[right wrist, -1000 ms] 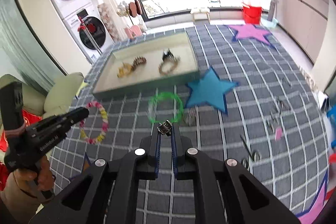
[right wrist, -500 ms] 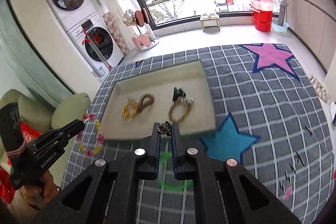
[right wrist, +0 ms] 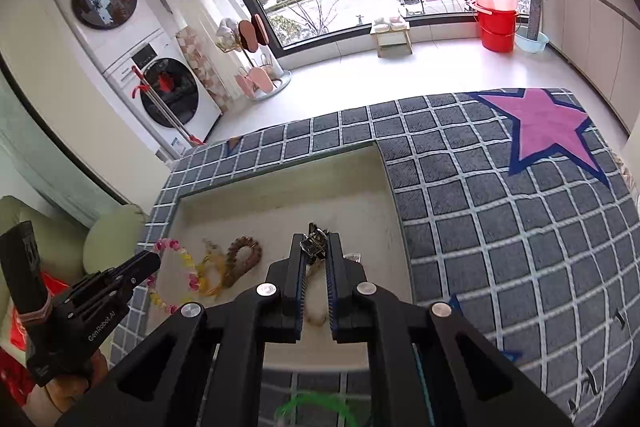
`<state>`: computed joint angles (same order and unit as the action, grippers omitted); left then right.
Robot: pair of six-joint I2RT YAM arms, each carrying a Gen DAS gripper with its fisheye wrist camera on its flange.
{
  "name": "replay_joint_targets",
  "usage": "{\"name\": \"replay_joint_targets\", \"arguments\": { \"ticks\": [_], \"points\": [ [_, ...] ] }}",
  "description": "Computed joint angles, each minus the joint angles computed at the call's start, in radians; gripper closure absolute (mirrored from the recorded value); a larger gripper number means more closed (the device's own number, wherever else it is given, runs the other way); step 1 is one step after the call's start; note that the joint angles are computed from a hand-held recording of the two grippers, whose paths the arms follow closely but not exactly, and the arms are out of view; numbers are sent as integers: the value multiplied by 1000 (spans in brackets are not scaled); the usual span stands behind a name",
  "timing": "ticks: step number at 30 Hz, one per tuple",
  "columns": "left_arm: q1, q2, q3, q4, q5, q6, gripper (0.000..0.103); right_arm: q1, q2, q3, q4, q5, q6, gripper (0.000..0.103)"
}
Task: Organize jewelry
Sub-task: 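Lower the barrette into the tray and open the right gripper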
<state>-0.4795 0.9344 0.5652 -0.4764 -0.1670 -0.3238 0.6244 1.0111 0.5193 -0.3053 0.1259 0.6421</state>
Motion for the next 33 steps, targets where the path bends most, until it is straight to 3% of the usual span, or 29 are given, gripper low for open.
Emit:
{"name": "replay_joint_targets", "arguments": {
  "ticks": [6, 10, 17, 29, 31, 32, 33],
  "points": [
    [12, 111, -20, 115, -20, 29, 80, -19, 141, 6, 104, 23, -44, 93],
    [29, 160, -28, 154, -11, 26, 80, -27, 216, 0, 165, 34, -52, 93],
    [-21, 221, -31, 180, -82, 34, 80, -30, 268, -37, 231, 29, -41, 93],
    [-82, 253, -30, 146, -148, 2, 80, 2, 307, -46, 185, 15, -7, 92],
    [-87, 249, -26, 129, -151, -6, 80, 4, 307, -35, 159, 12, -14, 80],
    [-89, 247, -23, 121, -150, -11, 80, 0, 305, -33, 154, 4, -15, 58],
    [-92, 243, -25, 115, -151, -17, 80, 2, 290, -37, 149, 6, -9, 43]
  ]
}}
